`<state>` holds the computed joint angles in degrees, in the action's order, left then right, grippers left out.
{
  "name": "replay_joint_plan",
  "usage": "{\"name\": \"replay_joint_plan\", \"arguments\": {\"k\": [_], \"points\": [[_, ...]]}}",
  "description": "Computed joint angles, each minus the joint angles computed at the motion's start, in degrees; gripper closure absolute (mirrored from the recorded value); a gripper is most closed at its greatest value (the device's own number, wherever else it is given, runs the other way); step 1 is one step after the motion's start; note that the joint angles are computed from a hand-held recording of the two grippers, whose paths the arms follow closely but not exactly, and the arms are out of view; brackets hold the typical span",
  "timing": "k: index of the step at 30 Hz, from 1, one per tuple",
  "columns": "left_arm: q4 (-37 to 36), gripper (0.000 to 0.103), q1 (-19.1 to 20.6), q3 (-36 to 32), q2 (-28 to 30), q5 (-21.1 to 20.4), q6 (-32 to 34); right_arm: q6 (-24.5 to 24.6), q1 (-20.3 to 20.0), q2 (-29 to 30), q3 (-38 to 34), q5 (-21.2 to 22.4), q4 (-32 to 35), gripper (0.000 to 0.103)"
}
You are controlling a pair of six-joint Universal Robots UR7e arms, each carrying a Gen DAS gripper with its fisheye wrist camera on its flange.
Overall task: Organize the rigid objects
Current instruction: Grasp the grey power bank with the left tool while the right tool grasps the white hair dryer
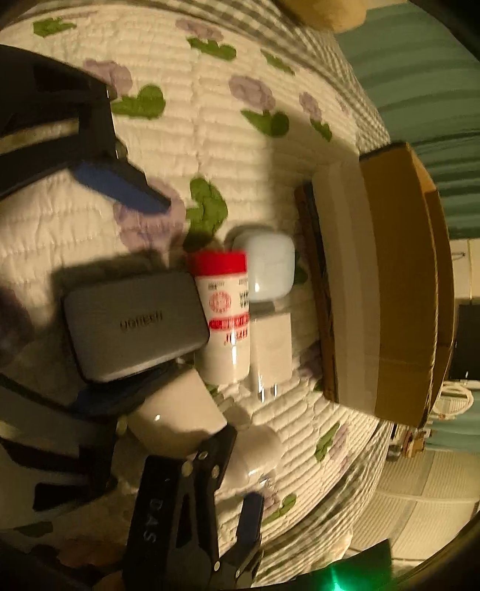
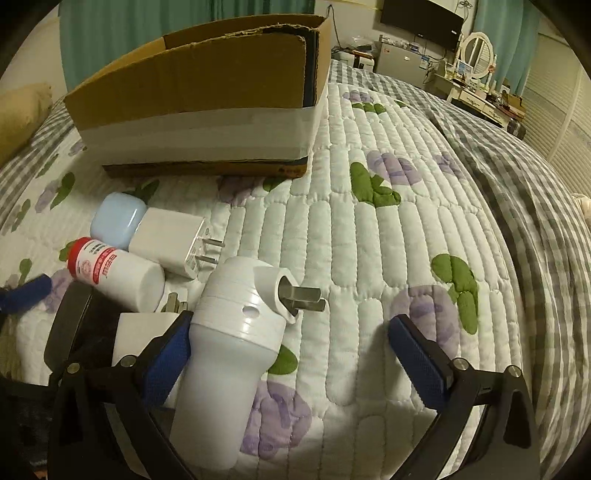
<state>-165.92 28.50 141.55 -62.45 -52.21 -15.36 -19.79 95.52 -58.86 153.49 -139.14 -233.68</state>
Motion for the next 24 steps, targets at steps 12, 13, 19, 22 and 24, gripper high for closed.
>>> {"name": "replay_joint_plan", "arguments": {"k": [12, 13, 19, 22, 24], "points": [[-3.1, 0.055, -0.6, 1.0, -1.0, -2.5, 1.9, 4.6, 0.4, -2.1, 4.1, 4.7, -1.3, 0.059], [-3.2, 0.055, -0.6, 1.2, -1.4, -2.6, 1.8, 4.7, 0.8, -1.9, 4.3, 4.5, -1.7, 0.059], [-2.4, 0.056, -1.4, 2.3, -3.9, -2.9, 1.0, 5.8, 2.7, -1.3, 5.4, 3.8, -4.2, 0.059], [-2.1, 0.056, -2.0, 2.8, -5.2, -2.9, 0.9, 5.8, 4.2, -1.2, 5.7, 2.7, -5.3, 0.059], [-1.6, 0.057, -2.5, 3.2, -6.3, -2.8, 0.6, 6.2, 5.4, -1.5, 5.9, 1.9, -5.5, 0.059]]}}
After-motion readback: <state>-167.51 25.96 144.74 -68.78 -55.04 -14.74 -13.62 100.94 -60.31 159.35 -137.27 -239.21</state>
